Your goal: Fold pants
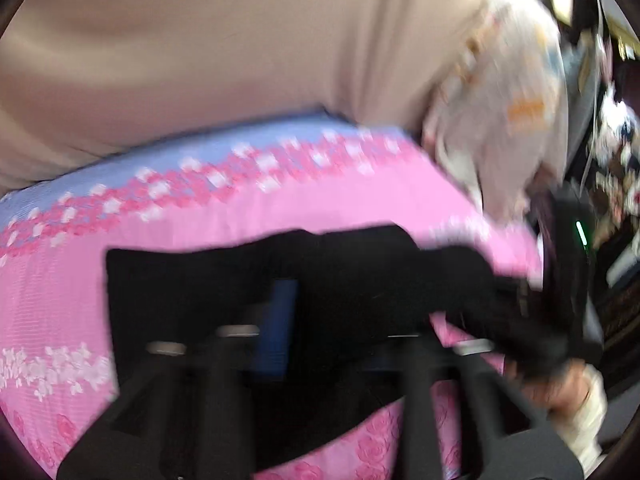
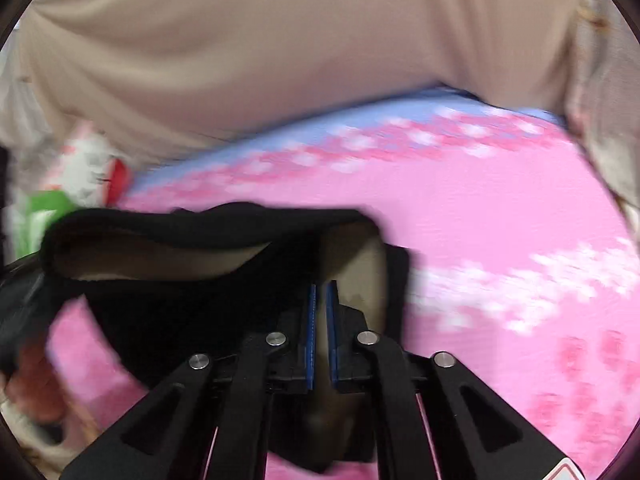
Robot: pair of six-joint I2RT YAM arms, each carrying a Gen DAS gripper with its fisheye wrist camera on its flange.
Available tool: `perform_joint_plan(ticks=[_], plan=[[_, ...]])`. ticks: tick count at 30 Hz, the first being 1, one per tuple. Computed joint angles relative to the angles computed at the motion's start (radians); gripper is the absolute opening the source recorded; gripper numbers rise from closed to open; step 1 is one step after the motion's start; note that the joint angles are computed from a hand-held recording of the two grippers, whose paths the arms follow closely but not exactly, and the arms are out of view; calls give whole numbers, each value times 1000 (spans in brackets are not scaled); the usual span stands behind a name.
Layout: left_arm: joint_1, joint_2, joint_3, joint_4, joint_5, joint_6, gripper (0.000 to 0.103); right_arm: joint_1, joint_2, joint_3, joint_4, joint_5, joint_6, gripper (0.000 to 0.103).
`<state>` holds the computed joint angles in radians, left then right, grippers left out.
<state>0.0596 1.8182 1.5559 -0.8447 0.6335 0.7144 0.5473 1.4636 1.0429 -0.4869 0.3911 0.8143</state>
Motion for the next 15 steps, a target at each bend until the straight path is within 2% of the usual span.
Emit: perform_joint_plan(ticks=[1, 2, 3, 5, 6, 8, 9, 11, 12, 15], plan=[[-14, -20, -73, 53, -39, 3, 90, -16, 6, -6, -56, 13, 49, 18], [-12, -27, -111, 69, -52, 16, 90, -31, -12, -35, -83, 8, 102, 19], [2, -18, -124, 48, -51, 48, 90, -44, -80, -115, -44, -33, 148, 20], [78, 29, -74, -39, -3, 89, 90, -25, -196, -221, 36, -49, 188, 47], [121, 59, -31, -74, 19, 97, 90, 5, -250, -256, 55, -23, 215, 69], [212, 113, 60, -101, 38, 71, 91, 61, -293, -262, 54, 22, 234, 73], [244, 137, 97, -87, 27, 39, 92, 67, -294, -255, 77, 8, 212, 73], [304, 218, 191, -34, -39, -52, 93, 68, -271, -244, 131, -17, 177, 79], [316, 249, 221, -27, -65, -71, 93, 62, -229, -222, 144, -32, 169, 84], [336, 375, 337, -71, -124, -118, 93, 36, -88, -161, 175, -102, 166, 86]])
